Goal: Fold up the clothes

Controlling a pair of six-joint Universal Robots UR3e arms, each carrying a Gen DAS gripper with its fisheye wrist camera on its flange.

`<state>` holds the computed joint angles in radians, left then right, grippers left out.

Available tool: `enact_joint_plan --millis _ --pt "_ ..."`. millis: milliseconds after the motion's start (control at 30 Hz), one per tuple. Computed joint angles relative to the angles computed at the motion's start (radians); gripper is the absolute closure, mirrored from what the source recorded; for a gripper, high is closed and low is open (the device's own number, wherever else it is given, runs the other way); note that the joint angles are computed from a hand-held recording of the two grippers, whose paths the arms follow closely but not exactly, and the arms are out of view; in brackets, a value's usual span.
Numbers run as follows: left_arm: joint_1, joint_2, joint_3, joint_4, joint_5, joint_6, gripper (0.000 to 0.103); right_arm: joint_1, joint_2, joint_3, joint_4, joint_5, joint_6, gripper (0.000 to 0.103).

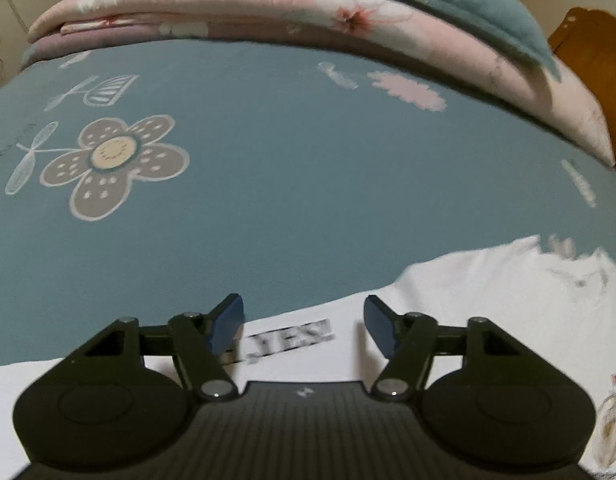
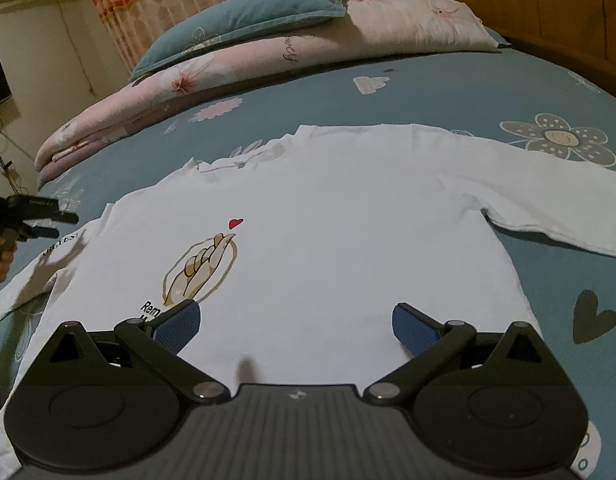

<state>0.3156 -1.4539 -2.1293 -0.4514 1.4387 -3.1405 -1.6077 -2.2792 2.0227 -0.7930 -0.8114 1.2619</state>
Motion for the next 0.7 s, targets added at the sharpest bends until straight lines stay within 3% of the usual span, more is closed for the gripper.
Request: enact_joint_plan --millis 167,200,267,333,367,467,567,700 --pt "0.032 -0.027 0.008 -0.029 -0.023 0.072 0.041 0.022 -0.008 0.021 -0.045 0.0 0.035 0.0" --pt "0.017 -0.03 0.013 -0.031 -0.003 0.085 0.045 0.027 -0.009 0.026 -0.055 -0.001 0.044 0.0" --pt "-0.01 -0.033 0.02 -0.037 0.033 0.106 0.06 0.036 -0.003 0.027 -0.067 -0.002 0.056 0.0" --pt "-0.029 -0.015 0.014 -0.045 0.055 0.104 0.092 0.033 0.0 0.024 -0.059 -0.004 0.048 0.0" --pt "-0.055 -0.02 0.023 -0.045 0.099 0.086 0.097 0.032 0.0 0.023 -0.056 -0.005 0.045 0.0" --pt "-0.097 -0.031 0.031 -0.034 0.177 0.04 0.1 0.028 0.009 0.019 -0.048 -0.008 0.04 0.0" --pt "-0.102 -0.05 0.047 -0.037 0.198 -0.006 0.1 0.026 0.012 0.014 -0.043 -0.009 0.038 0.0" --pt "-0.118 -0.047 0.081 -0.08 0.231 -0.055 0.093 0.019 0.012 0.007 -0.033 -0.011 0.033 0.0"
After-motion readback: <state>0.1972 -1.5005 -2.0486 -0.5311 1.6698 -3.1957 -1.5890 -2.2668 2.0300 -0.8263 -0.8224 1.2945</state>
